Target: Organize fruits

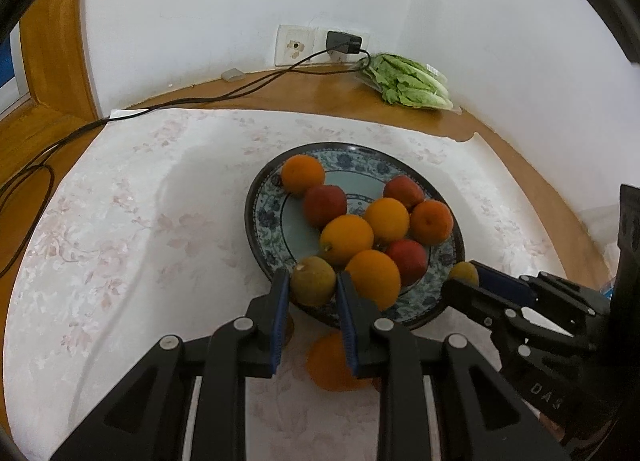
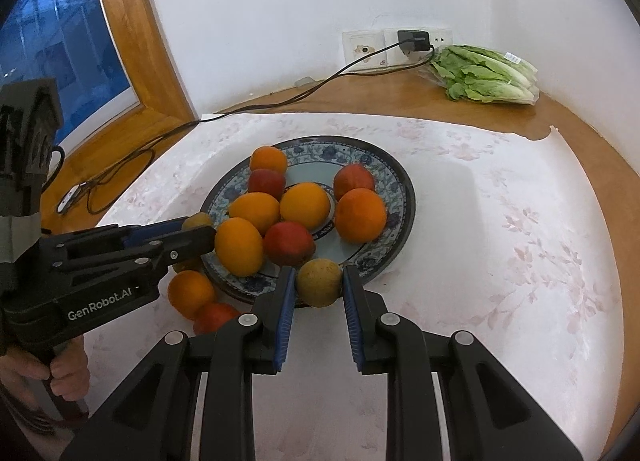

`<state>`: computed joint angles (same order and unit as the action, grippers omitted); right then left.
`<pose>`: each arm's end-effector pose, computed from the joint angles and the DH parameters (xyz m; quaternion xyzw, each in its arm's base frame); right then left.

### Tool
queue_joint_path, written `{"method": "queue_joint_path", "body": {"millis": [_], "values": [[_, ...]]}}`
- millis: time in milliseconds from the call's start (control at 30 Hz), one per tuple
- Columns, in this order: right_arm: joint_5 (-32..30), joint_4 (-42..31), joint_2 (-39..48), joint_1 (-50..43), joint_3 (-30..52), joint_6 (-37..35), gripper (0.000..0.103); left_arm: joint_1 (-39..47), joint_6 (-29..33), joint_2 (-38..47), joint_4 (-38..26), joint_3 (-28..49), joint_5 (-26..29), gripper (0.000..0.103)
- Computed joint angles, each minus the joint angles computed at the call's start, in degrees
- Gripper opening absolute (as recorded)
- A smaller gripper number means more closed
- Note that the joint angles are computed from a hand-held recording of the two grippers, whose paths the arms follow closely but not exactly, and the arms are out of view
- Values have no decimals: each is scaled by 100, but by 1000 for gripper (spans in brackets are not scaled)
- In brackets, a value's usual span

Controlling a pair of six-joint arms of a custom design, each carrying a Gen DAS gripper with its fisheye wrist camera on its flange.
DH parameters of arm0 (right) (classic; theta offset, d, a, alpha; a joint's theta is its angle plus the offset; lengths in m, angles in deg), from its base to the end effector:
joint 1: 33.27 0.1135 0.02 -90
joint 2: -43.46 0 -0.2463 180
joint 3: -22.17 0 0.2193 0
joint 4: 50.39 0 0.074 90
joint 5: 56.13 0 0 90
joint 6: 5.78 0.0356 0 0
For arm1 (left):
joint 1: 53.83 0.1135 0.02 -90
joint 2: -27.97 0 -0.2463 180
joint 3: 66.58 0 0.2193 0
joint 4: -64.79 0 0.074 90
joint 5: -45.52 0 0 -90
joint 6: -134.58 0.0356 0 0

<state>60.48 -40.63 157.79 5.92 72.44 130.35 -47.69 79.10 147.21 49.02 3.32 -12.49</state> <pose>0.2264 0.1640 0.0548 0.1265 0.9203 0.0410 0.3678 0.3272 0.0162 0.0675 0.2877 0.8955 -0.1803 0.2877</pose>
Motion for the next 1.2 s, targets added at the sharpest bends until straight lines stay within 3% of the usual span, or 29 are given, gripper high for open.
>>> {"method": "queue_joint_path", "body": {"millis": [433, 567, 733, 1200], "values": [[-17, 64, 87, -12, 56, -34, 28, -21, 8, 40, 63, 17, 17, 25], [21, 82, 43, 16, 20, 13, 34, -3, 2, 49, -10, 64, 50, 36], [49, 86, -11, 34, -37, 52, 37, 48, 76, -25, -61, 30, 93, 42], [245, -206, -299, 324, -149, 397, 38, 436, 444, -260, -355, -144, 149, 44]]}}
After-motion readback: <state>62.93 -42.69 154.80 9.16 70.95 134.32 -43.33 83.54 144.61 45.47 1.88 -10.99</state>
